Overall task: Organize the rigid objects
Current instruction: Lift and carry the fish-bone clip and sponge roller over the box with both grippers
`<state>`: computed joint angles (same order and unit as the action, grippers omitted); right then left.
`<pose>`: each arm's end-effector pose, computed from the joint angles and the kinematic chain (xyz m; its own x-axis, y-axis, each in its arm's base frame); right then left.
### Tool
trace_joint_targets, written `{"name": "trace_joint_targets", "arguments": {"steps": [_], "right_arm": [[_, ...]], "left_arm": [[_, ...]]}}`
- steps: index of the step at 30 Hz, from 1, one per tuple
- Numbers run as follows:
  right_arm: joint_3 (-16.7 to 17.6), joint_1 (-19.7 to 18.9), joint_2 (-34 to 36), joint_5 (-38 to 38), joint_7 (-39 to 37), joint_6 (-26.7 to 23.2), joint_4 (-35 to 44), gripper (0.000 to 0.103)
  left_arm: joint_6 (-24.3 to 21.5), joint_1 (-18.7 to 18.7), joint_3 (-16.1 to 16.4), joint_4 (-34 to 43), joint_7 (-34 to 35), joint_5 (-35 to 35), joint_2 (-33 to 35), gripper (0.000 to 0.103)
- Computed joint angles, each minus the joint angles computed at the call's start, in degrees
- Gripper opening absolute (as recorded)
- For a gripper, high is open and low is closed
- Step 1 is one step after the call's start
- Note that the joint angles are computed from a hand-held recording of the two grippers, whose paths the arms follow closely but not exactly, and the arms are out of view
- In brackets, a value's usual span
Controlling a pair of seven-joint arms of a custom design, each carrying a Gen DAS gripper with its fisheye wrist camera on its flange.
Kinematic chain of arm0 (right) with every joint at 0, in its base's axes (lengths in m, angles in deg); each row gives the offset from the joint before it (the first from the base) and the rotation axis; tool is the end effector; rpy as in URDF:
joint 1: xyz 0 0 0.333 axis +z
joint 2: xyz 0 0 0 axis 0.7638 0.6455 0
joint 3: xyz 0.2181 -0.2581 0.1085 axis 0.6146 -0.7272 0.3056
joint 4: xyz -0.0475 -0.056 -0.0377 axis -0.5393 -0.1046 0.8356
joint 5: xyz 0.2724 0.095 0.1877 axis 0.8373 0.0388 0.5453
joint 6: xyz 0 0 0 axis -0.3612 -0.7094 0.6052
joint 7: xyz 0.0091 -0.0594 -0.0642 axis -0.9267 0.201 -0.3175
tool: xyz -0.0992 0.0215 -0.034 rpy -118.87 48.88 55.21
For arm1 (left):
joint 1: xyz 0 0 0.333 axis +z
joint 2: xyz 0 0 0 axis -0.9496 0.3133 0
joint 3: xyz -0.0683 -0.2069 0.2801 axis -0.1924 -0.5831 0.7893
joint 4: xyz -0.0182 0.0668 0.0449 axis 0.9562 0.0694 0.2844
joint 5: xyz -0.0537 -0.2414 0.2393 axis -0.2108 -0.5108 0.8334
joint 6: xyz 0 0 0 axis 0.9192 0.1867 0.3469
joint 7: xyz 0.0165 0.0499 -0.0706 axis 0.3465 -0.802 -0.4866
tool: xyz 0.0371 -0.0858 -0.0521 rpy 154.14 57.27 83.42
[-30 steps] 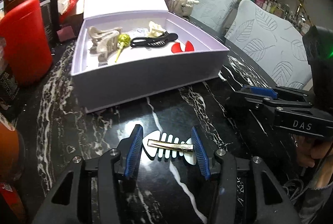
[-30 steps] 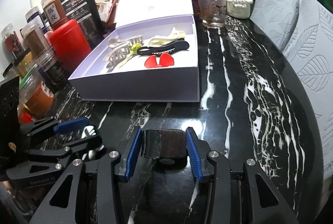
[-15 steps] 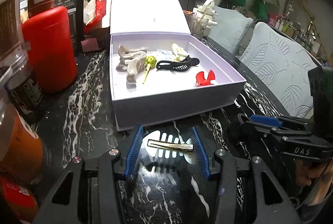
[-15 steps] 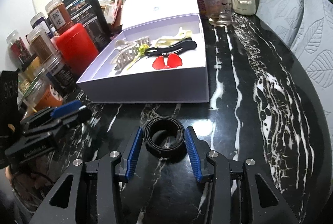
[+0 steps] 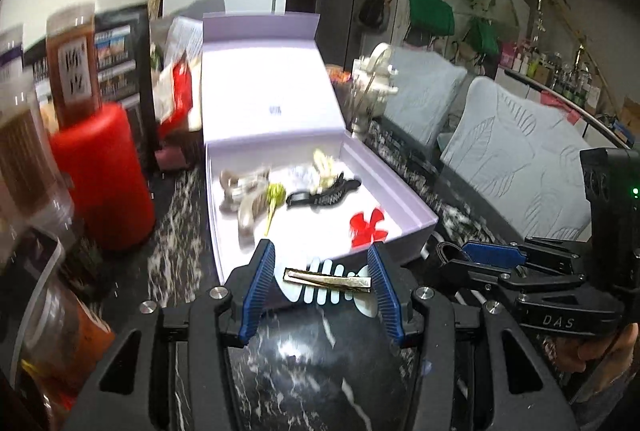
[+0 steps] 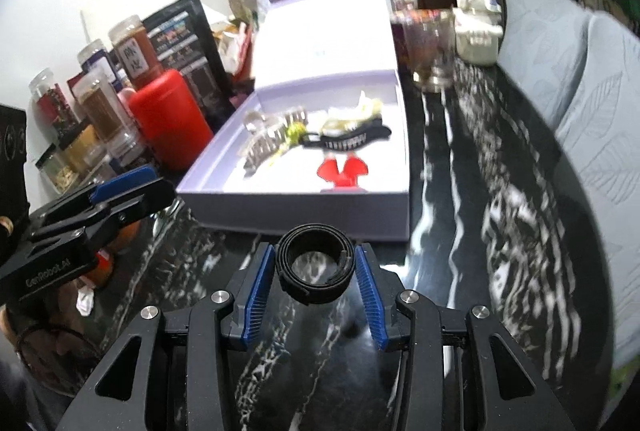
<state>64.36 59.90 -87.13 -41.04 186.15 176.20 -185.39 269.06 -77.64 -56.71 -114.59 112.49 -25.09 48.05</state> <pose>0.4379 0.1055 0.5575 -0.0299 -0.9882 -0.1500 -0.8230 0.1095 -0.5573 0.5068 -0.2956 0.5308 -0.5340 -0.8382 0.1108 -0.5414 0.2383 -0.8063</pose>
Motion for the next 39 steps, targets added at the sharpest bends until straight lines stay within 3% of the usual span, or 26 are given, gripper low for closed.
{"name": "trace_joint_targets", "arguments": {"steps": [7,14,19,23,27,32,39], "right_arm": [[0.4,-0.6,0.6,-2.5,-1.3,-1.3,5.6,0.041],[0.4,-0.3,3.1,-4.6,-3.1,-1.1,11.7,0.041],[-0.1,-0.1,6.0,-4.2,-4.6,-1.0,16.0,0.041],[-0.3,-0.3,8.2,-5.1,-5.1,-0.5,18.8,0.041],[-1.0,-0.4,10.7,-5.2,-6.6,0.0,21.6,0.041],[-1.8,-0.6,14.2,-4.3,-8.0,0.4,25.4,0.041],[-2.5,-0.9,18.0,-1.6,-10.1,0.3,28.8,0.041]], "left_arm": [[1.4,-2.4,2.7,2.6,-1.8,2.9,-1.0,0.048],[0.6,-10.7,13.4,6.9,-10.6,11.8,0.0,0.048],[0.5,-11.9,15.7,10.4,-14.2,16.2,1.7,0.048],[-1.6,-15.6,20.7,14.7,-18.6,21.2,3.6,0.048],[-2.4,-15.3,20.8,19.7,-19.9,23.3,6.8,0.048],[-4.7,-18.0,24.4,26.2,-23.3,26.9,10.8,0.048],[-9.1,-16.7,23.0,33.1,-23.4,28.4,15.6,0.048]]}}
